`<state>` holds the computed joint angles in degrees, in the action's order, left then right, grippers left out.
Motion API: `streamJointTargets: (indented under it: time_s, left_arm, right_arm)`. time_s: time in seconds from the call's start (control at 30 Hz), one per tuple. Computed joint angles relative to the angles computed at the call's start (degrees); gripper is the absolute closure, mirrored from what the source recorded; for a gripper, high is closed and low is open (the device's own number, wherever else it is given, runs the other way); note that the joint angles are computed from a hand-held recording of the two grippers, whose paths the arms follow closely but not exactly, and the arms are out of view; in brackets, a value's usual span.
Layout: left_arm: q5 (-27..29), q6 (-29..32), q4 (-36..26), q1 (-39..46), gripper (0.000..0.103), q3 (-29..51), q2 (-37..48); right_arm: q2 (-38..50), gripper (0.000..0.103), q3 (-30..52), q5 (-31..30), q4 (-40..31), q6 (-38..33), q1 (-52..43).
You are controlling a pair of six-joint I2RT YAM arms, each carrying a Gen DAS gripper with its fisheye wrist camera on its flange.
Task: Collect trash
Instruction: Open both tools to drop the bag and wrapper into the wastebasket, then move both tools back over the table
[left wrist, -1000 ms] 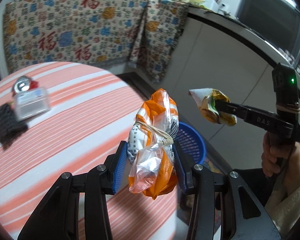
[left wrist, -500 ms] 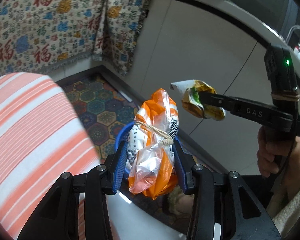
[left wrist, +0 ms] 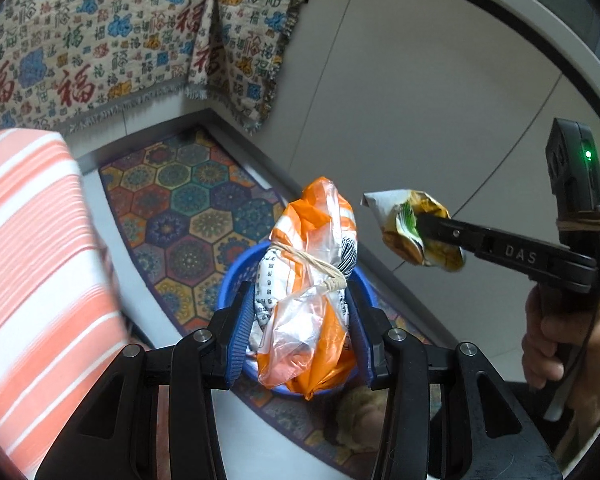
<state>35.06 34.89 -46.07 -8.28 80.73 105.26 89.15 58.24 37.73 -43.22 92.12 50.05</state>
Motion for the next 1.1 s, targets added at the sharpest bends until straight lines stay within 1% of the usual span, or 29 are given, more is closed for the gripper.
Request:
streamJointTargets:
  time_s: [0.2, 0.23, 0.27, 0.3, 0.33, 0.37, 0.43, 0.53, 0.63, 0.7, 0.73, 0.77, 0.8, 0.87, 0.9, 0.97, 1.03, 1.1]
  left_arm:
    - [-1.42, -1.93, 2.45, -3.39, 0.057, 0.29, 3.38]
    - [-1.69, -1.72, 2.50, -3.79, 0.056, 0.16, 3.80]
    - [-2.12, -1.71, 2.90, -4.49, 0.054, 0.18, 4.67]
    - [-2.35, -1.89, 3.16, -5.07, 0.050, 0.48, 5.45]
    - [-2.24, -2.11, 3.66, -5.66, 0.035, 0.53, 6.41]
    - [-1.91, -2.73, 4.80, -6.07, 0.024, 0.31, 7.10]
    - [-1.88, -4.34, 7.04, -6.71, 0.021, -0.31, 7.65]
    - [-1.84, -6.38, 6.99, -6.65, 0.021, 0.10, 7.61]
    - [0.76, -5.77, 4.74, -4.11, 0.021, -0.08, 3.99]
    - [2.66, -3.15, 1.57, -1.40, 0.019, 0.38, 1.18]
    - [3.86, -1.12, -0.67, 0.46, 0.016, 0.94, -0.03]
    - [4.96, 1.41, -3.48, 2.59, 0.014, 1.97, -1.06]
    - [5.98, 5.60, -7.30, 5.99, 0.012, 3.06, -2.45]
    - [6.40, 11.40, -11.85, 10.97, 0.009, 5.34, -2.82]
    - [6.30, 14.61, -13.91, 14.56, 0.007, 6.55, -2.83]
    - [5.14, 19.79, -17.68, 21.22, 0.007, 10.36, -0.76]
    - [3.65, 22.82, -19.31, 26.22, 0.007, 13.99, 2.08]
    - [2.01, 24.73, -17.83, 31.18, 0.007, 17.18, 5.62]
  right_arm:
    - [-3.32, 0.088, -8.21, -3.37, 8.48, -0.39, -3.17]
    - [-3.81, 0.085, -9.40, -3.83, 9.79, -0.38, -3.72]
    - [-4.21, 0.085, -10.33, -4.08, 10.83, -0.42, -4.24]
    - [-4.94, 0.083, -11.77, -4.18, 12.65, -0.48, -4.79]
    - [-5.57, 0.075, -13.08, -4.49, 14.58, -0.68, -5.24]
    - [-6.18, 0.066, -14.16, -4.92, 16.08, -1.02, -5.63]
    - [-7.02, 0.061, -15.79, -5.28, 18.39, -0.97, -6.17]
    - [-7.85, 0.061, -15.71, -3.95, 17.41, 0.32, -5.81]
    - [-7.77, 0.057, -12.76, 0.06, 12.30, 1.56, -3.89]
    - [-6.18, 0.053, -8.34, 3.42, 6.49, 2.04, -2.19]
    - [-4.74, 0.052, -5.55, 4.78, 3.52, 2.11, -1.44]
    - [-2.96, 0.051, -2.39, 6.13, 0.39, 2.23, -0.59]
    - [-0.99, 0.051, 0.86, 7.42, -2.43, 2.17, 0.36]
    - [2.66, 0.050, 7.21, 9.52, -7.27, 1.36, 1.89]
    - [5.58, 0.049, 11.70, 10.86, -10.51, 0.93, 2.99]
    - [11.35, 0.045, 20.15, 13.27, -15.71, -0.31, 4.99]
    - [17.86, 0.043, 29.32, 15.23, -20.05, -2.52, 6.69]
    - [25.08, 0.041, 39.51, 16.24, -23.56, -6.13, 7.88]
